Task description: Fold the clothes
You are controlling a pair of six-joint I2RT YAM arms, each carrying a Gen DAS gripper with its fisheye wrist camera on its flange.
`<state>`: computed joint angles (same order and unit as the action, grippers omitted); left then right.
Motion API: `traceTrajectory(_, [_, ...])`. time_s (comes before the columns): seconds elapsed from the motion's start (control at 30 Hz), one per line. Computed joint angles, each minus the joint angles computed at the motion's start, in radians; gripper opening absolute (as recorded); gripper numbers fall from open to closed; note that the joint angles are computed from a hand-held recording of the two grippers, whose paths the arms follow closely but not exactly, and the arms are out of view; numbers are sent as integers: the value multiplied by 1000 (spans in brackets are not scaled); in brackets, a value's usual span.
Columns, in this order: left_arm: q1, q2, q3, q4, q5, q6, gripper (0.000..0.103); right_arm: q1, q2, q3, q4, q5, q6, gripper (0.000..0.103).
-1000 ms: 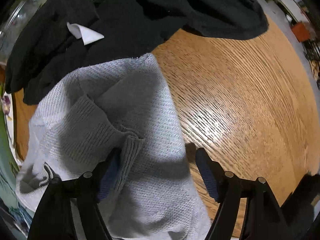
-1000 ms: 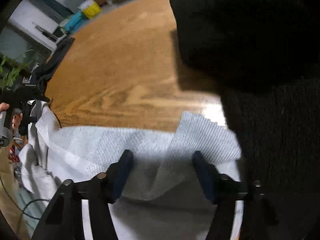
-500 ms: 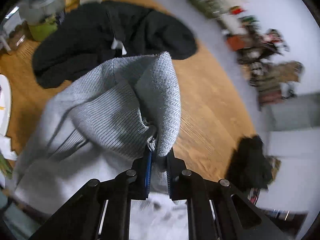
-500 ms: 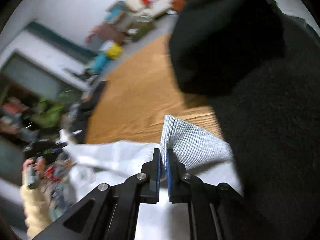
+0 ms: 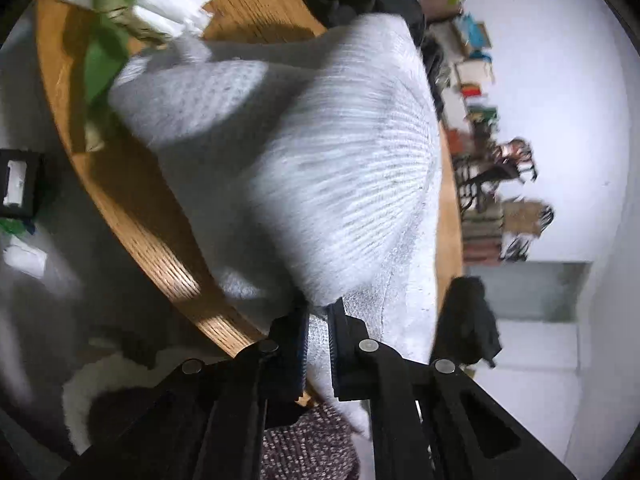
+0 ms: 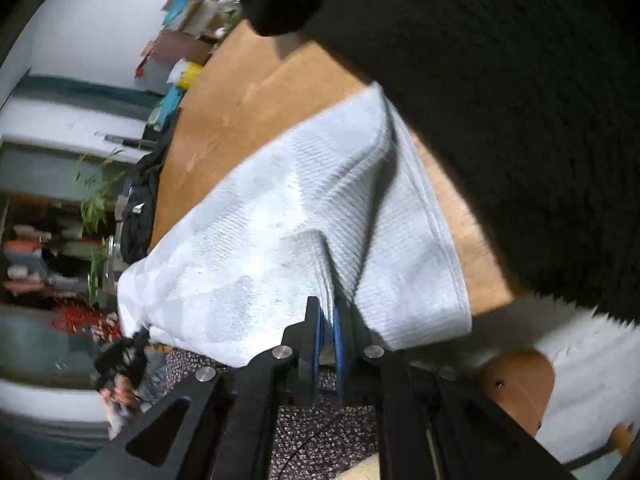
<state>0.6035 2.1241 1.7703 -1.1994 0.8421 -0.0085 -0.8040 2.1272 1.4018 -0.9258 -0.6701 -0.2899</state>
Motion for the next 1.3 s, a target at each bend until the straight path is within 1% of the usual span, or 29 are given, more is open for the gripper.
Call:
traceTrajectory(0.03, [-8, -20, -13, 15, -28, -2, 9, 0, -23, -6, 21, 20, 11, 31])
traceTrajectory(0.07, [-18, -39, -25, 29, -62, -5, 9, 0, -51, -18, 45, 41, 15, 34])
traceTrajectory(0.13, [-39, -67, -29, 35, -132, -25, 9, -1, -116, -18, 85, 83, 24, 48])
traceTrajectory(0.2, [-60, -107, -37, 32, -215, -38, 9, -3, -169, -9, 101, 81, 33, 53])
traceTrajectory(0.27, [-75, -144, -13, -1, -308, -35, 9, -9, -187, 23, 78, 61, 13, 54])
traceTrajectory(0.3, [-77, -163, -11, -8, -320, -32, 9, -5, -195, 31, 71, 51, 9, 58])
traceTrajectory(0.33, [-77, -184, -20, -6, -310, -29, 9, -2, -201, 39, 57, 42, -4, 61])
traceTrajectory(0.43, [-75, -232, 15, -49, -231, 14, 9, 15, -199, 40, 18, 8, -53, 63])
traceTrajectory(0.53, [-151, -301, -14, 2, -229, 27, 9, 70, -172, 34, 11, 18, -86, 64])
traceTrajectory(0.6, [-188, -231, 58, -12, -203, 53, 9, 114, -153, 18, 17, 44, -97, 62])
traceTrajectory(0.63, [-192, -205, 53, -19, -177, 79, 9, 120, -145, 7, 25, 79, -101, 62])
traceTrajectory(0.67, [-210, -168, 57, -20, -170, 75, 9, 123, -138, -7, 36, 119, -101, 62])
traceTrajectory(0.7, [-242, -113, 84, -6, -198, 25, 9, 127, -130, -19, 48, 158, -100, 61])
traceTrajectory(0.73, [-276, -44, 134, 3, -240, -37, 9, 110, -128, -31, 63, 175, -101, 60])
traceTrajectory(0.77, [-284, -7, 137, 24, -263, -87, 9, 89, -126, -43, 79, 188, -101, 58])
traceTrajectory(0.8, [-269, -2, 100, 62, -236, -116, 9, 68, -123, -53, 95, 201, -101, 49])
traceTrajectory(0.87, [-236, -5, 32, 131, -150, -152, 9, 17, -109, -36, 69, 166, -92, 53])
traceTrajectory(0.9, [-230, -8, 23, 135, -141, -154, 9, 0, -114, -41, 82, 196, -72, 67])
traceTrajectory(0.93, [-228, -9, 22, 131, -141, -153, 9, -15, -121, -49, 100, 234, -50, 71])
traceTrajectory(0.97, [-230, -16, 23, 125, -155, -151, 9, -19, -121, -47, 102, 257, -47, 66])
traceTrajectory(1.0, [-236, -26, 23, 116, -178, -150, 9, -26, -106, -28, 73, 256, -64, 65])
traceTrajectory(1.07, [-256, -92, -17, 137, -251, -142, 9, -31, -94, -7, 40, 249, -75, 66])
traceTrajectory(1.1, [-267, -128, -38, 149, -292, -137, 11, -26, -103, -12, 38, 246, -90, 69])
traceTrajectory(1.13, [-279, -163, -58, 159, -333, -131, 24, -18, -108, -18, 38, 247, -102, 73])
traceTrajectory(1.17, [-292, -197, -76, 168, -374, -124, 35, -10, -111, -23, 38, 250, -114, 73])
traceTrajectory(1.2, [-304, -230, -92, 175, -415, -117, 60, -2, -114, -27, 38, 253, -125, 75])
traceTrajectory(1.23, [-322, -289, -145, 214, -454, -110, 78, 0, -104, -24, 27, 246, -128, 76])
traceTrajectory(1.3, [-368, -403, -280, 314, -511, -94, 79, 2, -78, -12, 2, 229, -133, 76])
